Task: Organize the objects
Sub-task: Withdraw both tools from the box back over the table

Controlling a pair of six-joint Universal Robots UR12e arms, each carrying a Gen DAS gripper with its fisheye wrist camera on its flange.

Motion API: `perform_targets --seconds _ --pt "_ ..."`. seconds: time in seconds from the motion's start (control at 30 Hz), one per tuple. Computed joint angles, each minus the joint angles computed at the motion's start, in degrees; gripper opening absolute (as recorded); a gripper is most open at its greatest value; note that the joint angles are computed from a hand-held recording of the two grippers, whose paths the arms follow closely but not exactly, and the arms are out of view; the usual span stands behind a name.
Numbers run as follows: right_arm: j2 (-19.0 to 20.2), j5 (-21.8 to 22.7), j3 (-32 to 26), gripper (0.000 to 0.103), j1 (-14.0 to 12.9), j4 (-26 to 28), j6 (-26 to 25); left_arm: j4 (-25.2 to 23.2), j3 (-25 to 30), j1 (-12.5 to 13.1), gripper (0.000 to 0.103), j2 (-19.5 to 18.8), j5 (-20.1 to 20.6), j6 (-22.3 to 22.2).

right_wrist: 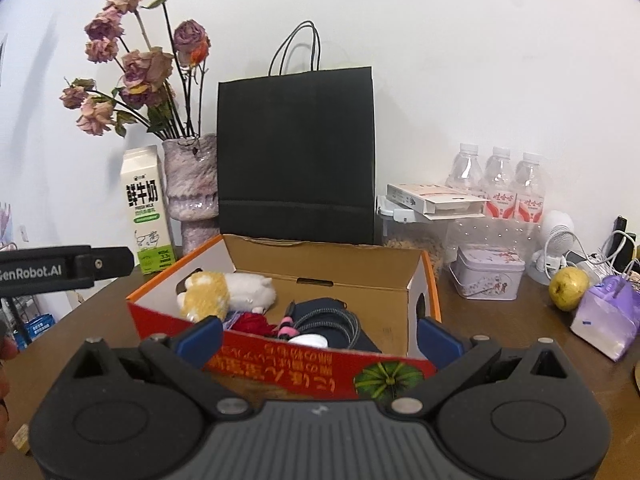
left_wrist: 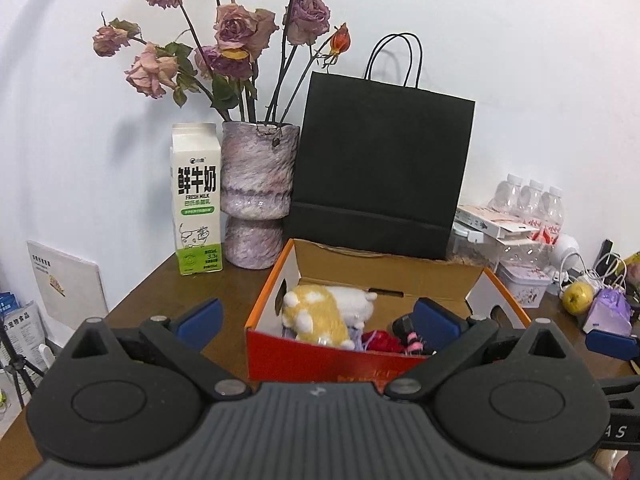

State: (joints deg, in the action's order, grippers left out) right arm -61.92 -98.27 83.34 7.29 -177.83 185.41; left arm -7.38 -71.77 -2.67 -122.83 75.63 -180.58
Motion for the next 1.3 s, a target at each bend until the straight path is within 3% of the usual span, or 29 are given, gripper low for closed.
perform_targets --seconds 1.0,1.3 --pt "-10.04 -0.71 15.04 0.103 2.5 0.01 -0.81 3.24 -17.9 3.49 0.103 12.04 -2.38 3.89" --pt "-12.16 0.16 18.63 0.103 2.98 2.99 -0.88 0.74 -21.99 5.06 0.103 14.39 -3.05 5.9"
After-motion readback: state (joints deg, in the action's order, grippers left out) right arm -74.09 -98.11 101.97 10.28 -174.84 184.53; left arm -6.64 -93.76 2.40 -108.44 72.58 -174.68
